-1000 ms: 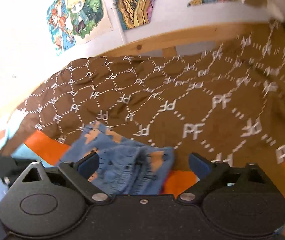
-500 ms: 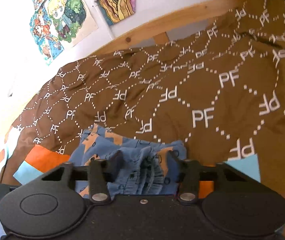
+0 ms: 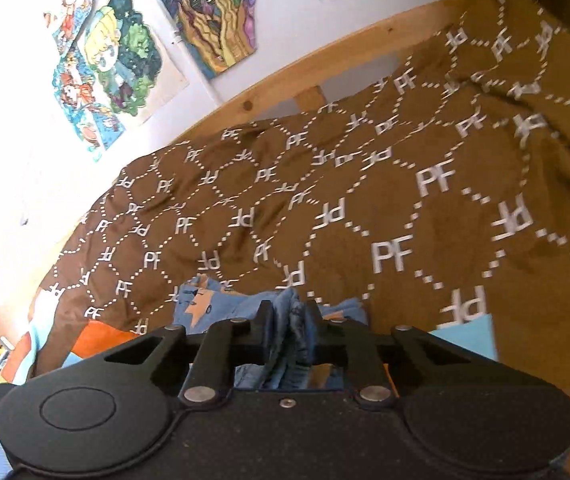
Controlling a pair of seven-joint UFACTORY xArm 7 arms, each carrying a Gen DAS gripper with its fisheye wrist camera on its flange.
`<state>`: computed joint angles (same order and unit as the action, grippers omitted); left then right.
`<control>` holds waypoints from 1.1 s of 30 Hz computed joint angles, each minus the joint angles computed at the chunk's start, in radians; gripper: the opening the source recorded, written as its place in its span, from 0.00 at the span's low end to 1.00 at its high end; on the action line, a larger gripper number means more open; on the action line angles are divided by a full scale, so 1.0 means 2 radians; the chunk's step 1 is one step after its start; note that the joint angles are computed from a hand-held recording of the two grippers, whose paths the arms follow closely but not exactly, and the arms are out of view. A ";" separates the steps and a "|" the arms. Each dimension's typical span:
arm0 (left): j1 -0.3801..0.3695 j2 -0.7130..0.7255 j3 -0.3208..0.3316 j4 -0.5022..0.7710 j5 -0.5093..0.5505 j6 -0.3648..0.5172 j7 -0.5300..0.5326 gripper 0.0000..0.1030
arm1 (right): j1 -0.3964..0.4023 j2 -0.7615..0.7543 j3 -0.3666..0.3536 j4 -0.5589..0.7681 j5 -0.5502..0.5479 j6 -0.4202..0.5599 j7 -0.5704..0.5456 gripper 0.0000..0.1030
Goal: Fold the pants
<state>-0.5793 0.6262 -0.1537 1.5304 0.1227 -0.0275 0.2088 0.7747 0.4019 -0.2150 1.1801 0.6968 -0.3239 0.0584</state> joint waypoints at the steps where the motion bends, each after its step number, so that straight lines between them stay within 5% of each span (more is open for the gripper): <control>1: -0.001 0.001 0.000 -0.001 0.002 0.002 0.002 0.06 | 0.021 -0.002 -0.022 -0.003 0.020 0.003 -0.009 0.14; 3: -0.003 0.007 0.000 0.002 0.007 0.011 0.010 0.06 | 0.059 0.000 -0.062 -0.005 0.059 0.012 -0.027 0.13; 7: -0.002 0.017 -0.003 0.010 0.007 0.022 0.017 0.06 | 0.073 0.010 -0.082 -0.005 0.061 0.032 -0.016 0.13; 9: -0.009 0.015 0.005 0.005 0.010 0.013 0.017 0.06 | 0.032 0.006 -0.038 -0.010 0.025 0.018 0.008 0.16; 11: -0.009 0.014 0.006 0.001 0.010 0.009 0.018 0.06 | -0.026 0.000 0.022 -0.017 -0.017 0.003 0.040 0.27; 12: -0.007 0.014 0.004 0.000 0.010 0.009 0.018 0.07 | -0.051 -0.001 0.047 -0.020 -0.035 -0.005 0.057 0.40; 14: -0.008 0.014 0.006 -0.002 0.010 0.008 0.020 0.07 | -0.059 0.001 0.054 -0.019 -0.043 -0.004 0.069 0.50; 17: -0.015 0.014 0.013 -0.002 0.013 0.005 0.020 0.07 | -0.071 0.006 0.062 -0.017 -0.061 0.005 0.085 0.48; 19: -0.016 0.014 0.015 -0.003 0.013 0.004 0.021 0.07 | -0.090 0.008 0.078 -0.016 -0.088 0.008 0.101 0.21; 25: -0.017 0.009 0.015 -0.015 0.016 -0.005 0.026 0.07 | 0.029 0.027 -0.051 0.002 -0.034 0.032 0.084 0.11; 29: -0.045 0.010 0.048 -0.020 0.027 -0.014 0.027 0.08 | 0.071 0.042 -0.103 0.005 -0.044 0.052 0.098 0.11; 33: -0.028 0.008 0.027 -0.024 0.025 -0.013 0.034 0.14 | 0.082 0.045 -0.120 0.001 -0.066 0.056 0.120 0.14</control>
<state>-0.6357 0.6427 -0.0988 1.4831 0.1736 -0.0528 0.2775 0.9379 0.4925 -0.4544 1.1821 0.5655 -0.2116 0.2985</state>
